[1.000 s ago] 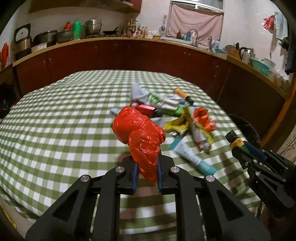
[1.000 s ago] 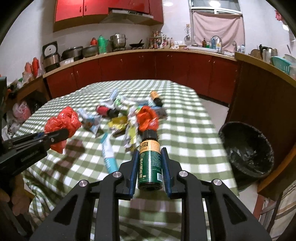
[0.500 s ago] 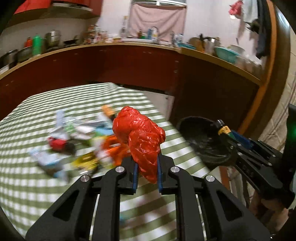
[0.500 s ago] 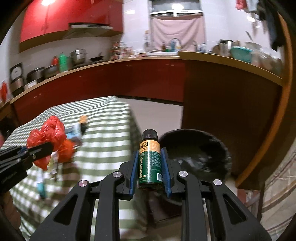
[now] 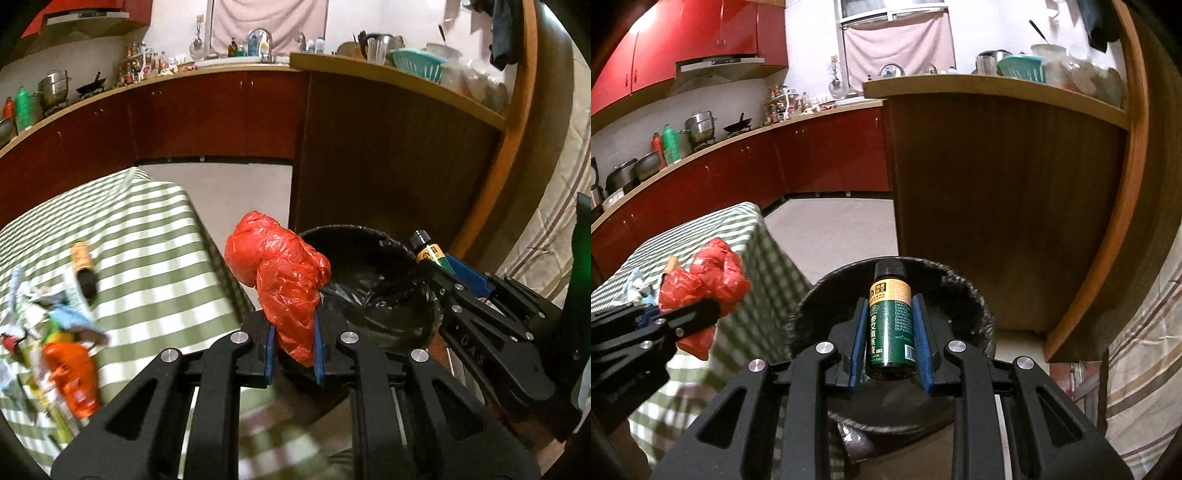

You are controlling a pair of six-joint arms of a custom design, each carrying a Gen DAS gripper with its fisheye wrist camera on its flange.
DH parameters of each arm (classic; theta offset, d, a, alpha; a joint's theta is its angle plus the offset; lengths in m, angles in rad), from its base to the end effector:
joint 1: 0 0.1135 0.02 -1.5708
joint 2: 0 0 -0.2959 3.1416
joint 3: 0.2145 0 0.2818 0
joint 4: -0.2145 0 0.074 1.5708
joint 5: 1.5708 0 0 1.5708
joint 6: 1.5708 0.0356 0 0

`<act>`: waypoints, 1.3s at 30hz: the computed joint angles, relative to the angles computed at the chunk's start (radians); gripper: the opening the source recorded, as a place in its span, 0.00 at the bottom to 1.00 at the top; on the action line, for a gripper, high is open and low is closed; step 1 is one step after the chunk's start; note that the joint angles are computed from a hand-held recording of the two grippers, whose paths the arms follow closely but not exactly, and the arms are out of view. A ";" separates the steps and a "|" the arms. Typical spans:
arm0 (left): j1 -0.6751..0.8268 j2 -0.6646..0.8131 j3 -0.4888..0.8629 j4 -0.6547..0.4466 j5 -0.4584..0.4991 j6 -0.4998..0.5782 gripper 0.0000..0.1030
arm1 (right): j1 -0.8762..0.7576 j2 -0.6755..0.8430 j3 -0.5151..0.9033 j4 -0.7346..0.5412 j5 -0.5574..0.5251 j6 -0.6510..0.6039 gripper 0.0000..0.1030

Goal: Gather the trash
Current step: 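Carry the bag and can over the black bin while both tools open to drop them, then move both open tools back over the table trash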

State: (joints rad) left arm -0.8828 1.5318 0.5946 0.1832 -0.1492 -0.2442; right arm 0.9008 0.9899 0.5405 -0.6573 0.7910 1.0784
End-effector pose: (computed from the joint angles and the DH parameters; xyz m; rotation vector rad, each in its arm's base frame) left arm 0.1942 -0.2280 0.1480 0.6646 2.2518 -0.3941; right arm 0.1291 0.1222 0.2067 0.4189 2.2124 -0.0711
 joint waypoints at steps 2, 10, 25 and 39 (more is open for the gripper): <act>-0.007 0.058 0.056 -0.014 0.002 -0.010 0.15 | -0.048 -0.017 -0.021 0.042 -0.023 -0.053 0.24; -0.033 0.231 0.236 -0.095 0.025 -0.058 0.17 | -0.211 -0.038 -0.110 0.213 -0.141 -0.198 0.24; 0.005 0.049 0.105 -0.112 0.039 -0.072 0.48 | -0.050 -0.026 -0.023 0.024 -0.036 0.013 0.40; 0.268 -0.504 -0.170 -0.391 0.057 0.015 0.52 | 0.268 0.242 0.216 -0.041 0.027 0.183 0.48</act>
State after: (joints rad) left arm -0.6149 1.0281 0.4250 -0.2077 -0.0924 -0.2291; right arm 1.1686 1.2318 0.7565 -0.6979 0.8182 1.2610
